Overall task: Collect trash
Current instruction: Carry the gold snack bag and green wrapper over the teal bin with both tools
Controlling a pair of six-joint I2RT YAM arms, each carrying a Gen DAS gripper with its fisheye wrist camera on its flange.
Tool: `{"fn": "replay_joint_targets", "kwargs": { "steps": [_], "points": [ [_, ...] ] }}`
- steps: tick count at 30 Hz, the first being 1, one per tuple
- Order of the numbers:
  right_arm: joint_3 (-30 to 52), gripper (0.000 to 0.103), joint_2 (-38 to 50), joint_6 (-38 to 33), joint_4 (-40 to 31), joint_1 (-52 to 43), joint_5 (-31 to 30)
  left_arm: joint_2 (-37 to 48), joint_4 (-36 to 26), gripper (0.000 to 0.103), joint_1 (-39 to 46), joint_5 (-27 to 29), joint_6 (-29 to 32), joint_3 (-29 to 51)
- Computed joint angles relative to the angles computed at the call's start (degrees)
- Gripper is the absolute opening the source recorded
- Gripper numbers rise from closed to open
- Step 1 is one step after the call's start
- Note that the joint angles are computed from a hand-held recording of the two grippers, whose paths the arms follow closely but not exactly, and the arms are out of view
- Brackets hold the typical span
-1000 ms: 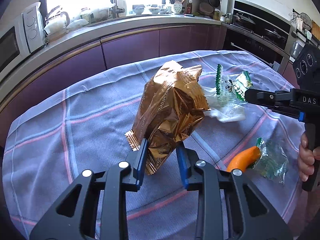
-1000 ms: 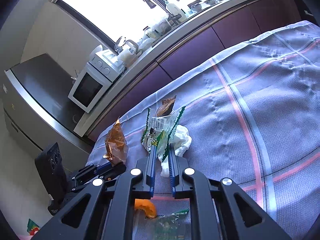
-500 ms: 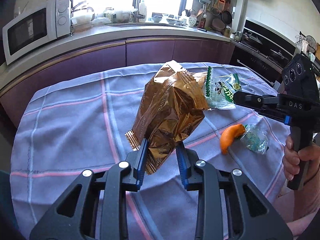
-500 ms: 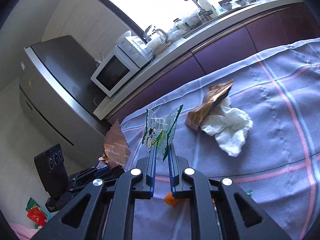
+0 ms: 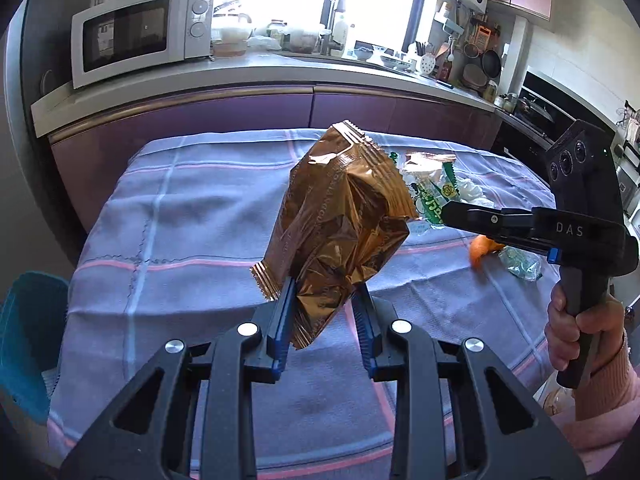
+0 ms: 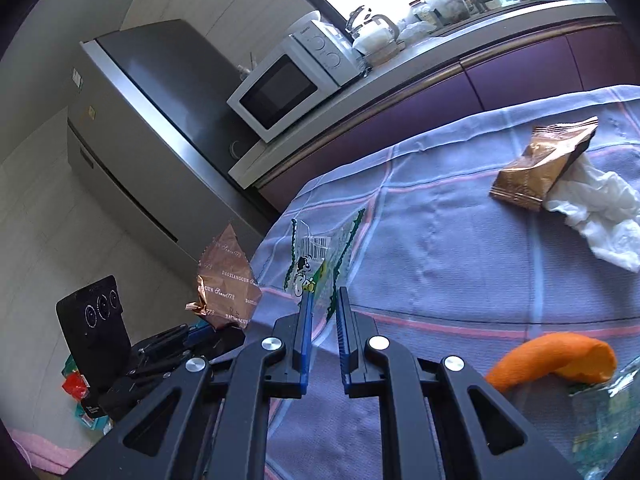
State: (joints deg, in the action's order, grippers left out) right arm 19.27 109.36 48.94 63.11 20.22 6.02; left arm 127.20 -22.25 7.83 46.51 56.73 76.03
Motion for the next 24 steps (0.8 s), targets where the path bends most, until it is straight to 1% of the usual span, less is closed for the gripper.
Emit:
{"fn": "replay_joint_targets", "kwargs": {
  "steps": [12, 20, 24],
  "points": [
    [12.6, 0.011, 3.5, -2.8, -9.6, 3.8, -3.6, 3.7, -4.1, 0.028, 6.5, 0.8, 0.2, 7.1],
    [22.7, 0.011, 6.8, -5.9, -17.1, 5.0, -6.9, 5.5, -4.0, 0.028, 9.7, 0.8, -2.2, 10.7],
    [27.4, 0.011, 9.0, -7.1, -19.8, 5.4, -8.5, 6.4, -4.2, 0.028, 11.3, 0.8, -3.0, 12.4]
  ]
}}
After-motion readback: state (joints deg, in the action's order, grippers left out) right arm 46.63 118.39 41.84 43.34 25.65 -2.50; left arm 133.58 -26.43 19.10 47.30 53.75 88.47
